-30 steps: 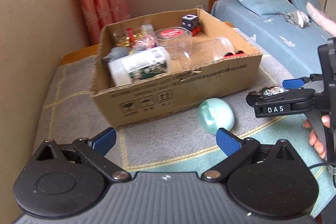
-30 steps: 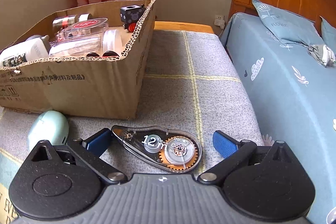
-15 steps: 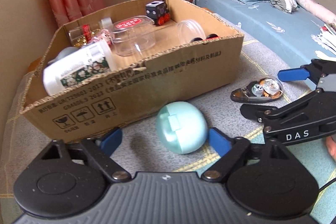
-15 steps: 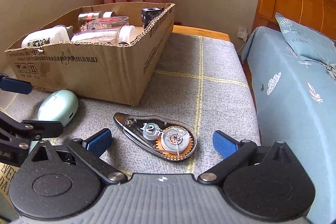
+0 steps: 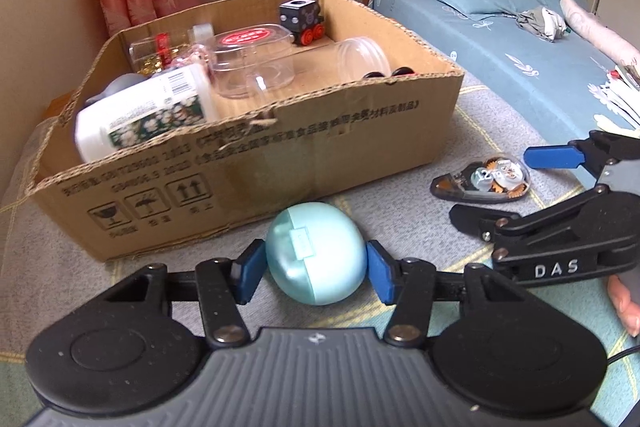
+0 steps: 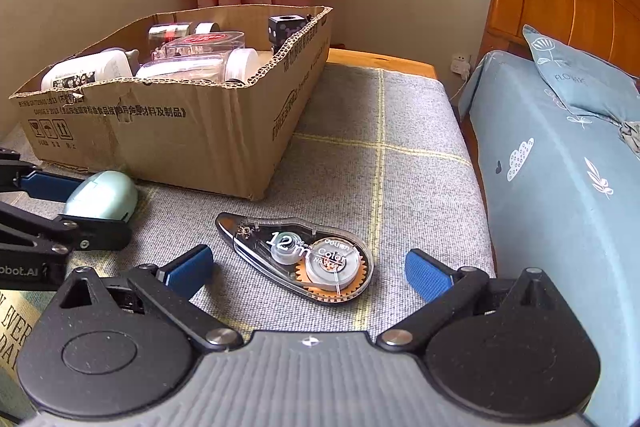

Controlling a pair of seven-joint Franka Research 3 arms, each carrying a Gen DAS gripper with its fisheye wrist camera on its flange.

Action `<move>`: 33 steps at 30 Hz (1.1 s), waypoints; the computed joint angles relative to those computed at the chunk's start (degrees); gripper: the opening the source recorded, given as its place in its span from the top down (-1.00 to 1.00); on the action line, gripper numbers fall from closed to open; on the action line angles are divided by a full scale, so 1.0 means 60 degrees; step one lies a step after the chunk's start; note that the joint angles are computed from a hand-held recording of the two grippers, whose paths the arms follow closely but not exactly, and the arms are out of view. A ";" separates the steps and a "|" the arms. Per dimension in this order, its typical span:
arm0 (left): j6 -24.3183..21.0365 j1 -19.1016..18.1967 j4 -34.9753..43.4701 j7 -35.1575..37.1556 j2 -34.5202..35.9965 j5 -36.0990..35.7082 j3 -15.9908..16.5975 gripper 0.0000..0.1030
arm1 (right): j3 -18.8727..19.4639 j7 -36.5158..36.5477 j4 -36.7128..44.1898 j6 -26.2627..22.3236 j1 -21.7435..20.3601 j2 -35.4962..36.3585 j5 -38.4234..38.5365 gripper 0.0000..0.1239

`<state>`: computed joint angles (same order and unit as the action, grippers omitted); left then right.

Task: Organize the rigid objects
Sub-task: 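Move the right gripper to the correction tape while the left gripper grasps the mint-green egg, then grasp the correction tape with the right gripper while the left gripper lifts the egg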

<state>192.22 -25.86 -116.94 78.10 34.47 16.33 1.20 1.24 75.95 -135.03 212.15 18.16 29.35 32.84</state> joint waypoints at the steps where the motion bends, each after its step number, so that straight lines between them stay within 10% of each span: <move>1: 0.0033 -0.0095 -0.0121 0.0000 -0.0074 -0.0043 0.0144 -0.04 | -0.0032 -0.0030 0.0001 -0.0041 0.0066 -0.0018 0.0105 -0.66; 10: 0.0471 -0.0939 -0.1264 0.0494 -0.0651 -0.1057 0.1396 -0.04 | -0.0274 -0.0508 0.0457 -0.0533 0.0706 0.0055 0.1024 -0.66; 26: 0.0697 -0.0280 -0.1356 0.0814 -0.0625 -0.1937 0.0633 -0.05 | -0.0853 -0.1090 0.1211 -0.1416 0.1751 0.0210 0.1747 -0.66; 33: 0.0960 -0.0049 -0.1484 0.1027 -0.0636 -0.1616 0.0440 -0.07 | 0.0162 -0.0439 0.0753 -0.1010 0.0488 0.0038 0.0078 -0.66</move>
<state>197.98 -26.16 -125.85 84.26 30.66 6.64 3.84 2.20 73.32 -130.52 206.09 21.09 29.58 33.31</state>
